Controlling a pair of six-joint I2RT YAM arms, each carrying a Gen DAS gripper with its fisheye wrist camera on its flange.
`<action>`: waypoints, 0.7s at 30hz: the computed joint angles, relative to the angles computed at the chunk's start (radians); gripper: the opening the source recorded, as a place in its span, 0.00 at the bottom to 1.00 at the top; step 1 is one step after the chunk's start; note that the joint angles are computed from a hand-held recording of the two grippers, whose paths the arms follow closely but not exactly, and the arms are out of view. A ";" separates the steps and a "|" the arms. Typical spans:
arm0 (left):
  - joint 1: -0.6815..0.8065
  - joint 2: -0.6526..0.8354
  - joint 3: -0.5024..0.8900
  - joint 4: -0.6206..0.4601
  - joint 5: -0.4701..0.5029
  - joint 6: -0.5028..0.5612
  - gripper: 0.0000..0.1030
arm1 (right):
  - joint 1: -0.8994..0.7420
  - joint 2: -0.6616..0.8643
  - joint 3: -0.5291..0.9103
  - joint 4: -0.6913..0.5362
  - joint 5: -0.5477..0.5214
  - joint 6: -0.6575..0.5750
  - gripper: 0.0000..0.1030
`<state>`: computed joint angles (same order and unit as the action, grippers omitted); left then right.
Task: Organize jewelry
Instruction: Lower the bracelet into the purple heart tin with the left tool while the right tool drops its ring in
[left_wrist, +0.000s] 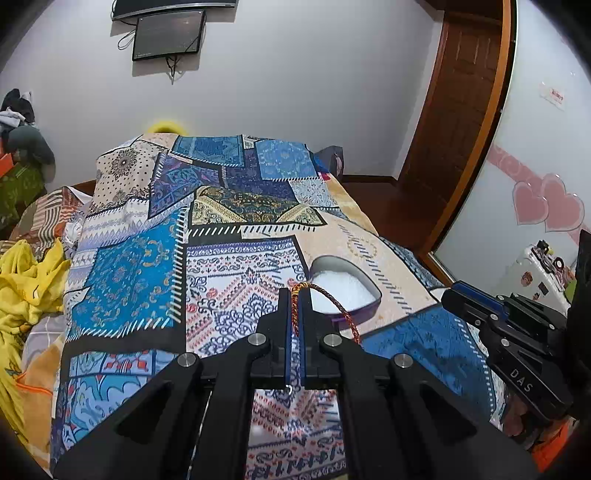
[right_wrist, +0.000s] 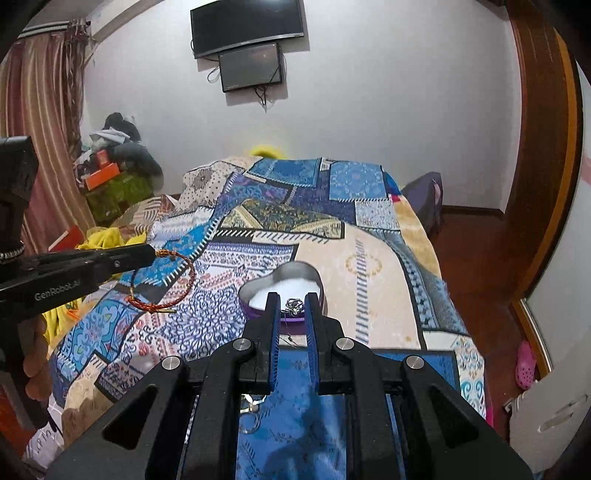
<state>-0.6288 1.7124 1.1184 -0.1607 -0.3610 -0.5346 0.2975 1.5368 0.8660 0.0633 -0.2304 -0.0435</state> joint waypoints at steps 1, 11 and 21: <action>0.004 0.007 0.008 0.001 0.000 0.004 0.01 | 0.000 0.007 0.007 0.002 0.000 0.001 0.11; 0.052 0.118 0.111 0.005 0.045 0.024 0.01 | 0.022 0.099 0.087 0.010 -0.013 0.008 0.11; 0.081 0.239 0.225 -0.013 0.083 0.034 0.01 | 0.025 0.202 0.184 -0.018 -0.024 -0.005 0.11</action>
